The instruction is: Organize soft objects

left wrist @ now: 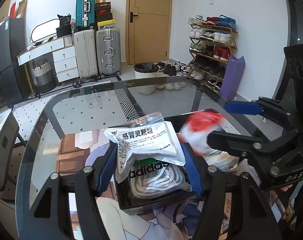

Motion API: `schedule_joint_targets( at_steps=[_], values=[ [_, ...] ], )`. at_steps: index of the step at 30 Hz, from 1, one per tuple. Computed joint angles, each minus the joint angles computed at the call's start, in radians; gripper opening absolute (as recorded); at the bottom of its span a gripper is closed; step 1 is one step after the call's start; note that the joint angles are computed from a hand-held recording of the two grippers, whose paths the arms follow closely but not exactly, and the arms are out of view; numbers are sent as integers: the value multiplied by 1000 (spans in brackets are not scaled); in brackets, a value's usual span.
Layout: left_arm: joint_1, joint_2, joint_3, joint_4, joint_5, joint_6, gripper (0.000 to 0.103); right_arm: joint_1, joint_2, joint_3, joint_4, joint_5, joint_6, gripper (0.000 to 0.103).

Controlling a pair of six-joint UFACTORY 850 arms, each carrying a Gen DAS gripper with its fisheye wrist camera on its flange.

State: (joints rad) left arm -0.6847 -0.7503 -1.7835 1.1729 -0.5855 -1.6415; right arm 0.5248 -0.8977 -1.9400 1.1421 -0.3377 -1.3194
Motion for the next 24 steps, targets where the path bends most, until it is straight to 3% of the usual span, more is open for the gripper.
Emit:
schedule_joint_targets(
  at_steps=[4, 14, 20, 24],
  values=[
    [0, -2, -2, -3, 13, 6, 65, -10, 23, 37, 30, 20, -34, 88],
    [-21, 51, 71, 144, 1, -146, 102, -26, 75, 128, 226, 35, -233, 99],
    [-38, 102, 143, 226, -32, -250, 103, -28, 113, 207, 446, 5, -464, 102],
    [-50, 120, 179, 251, -66, -293, 103, -28, 154, 296, 719, -34, -747, 102]
  ],
)
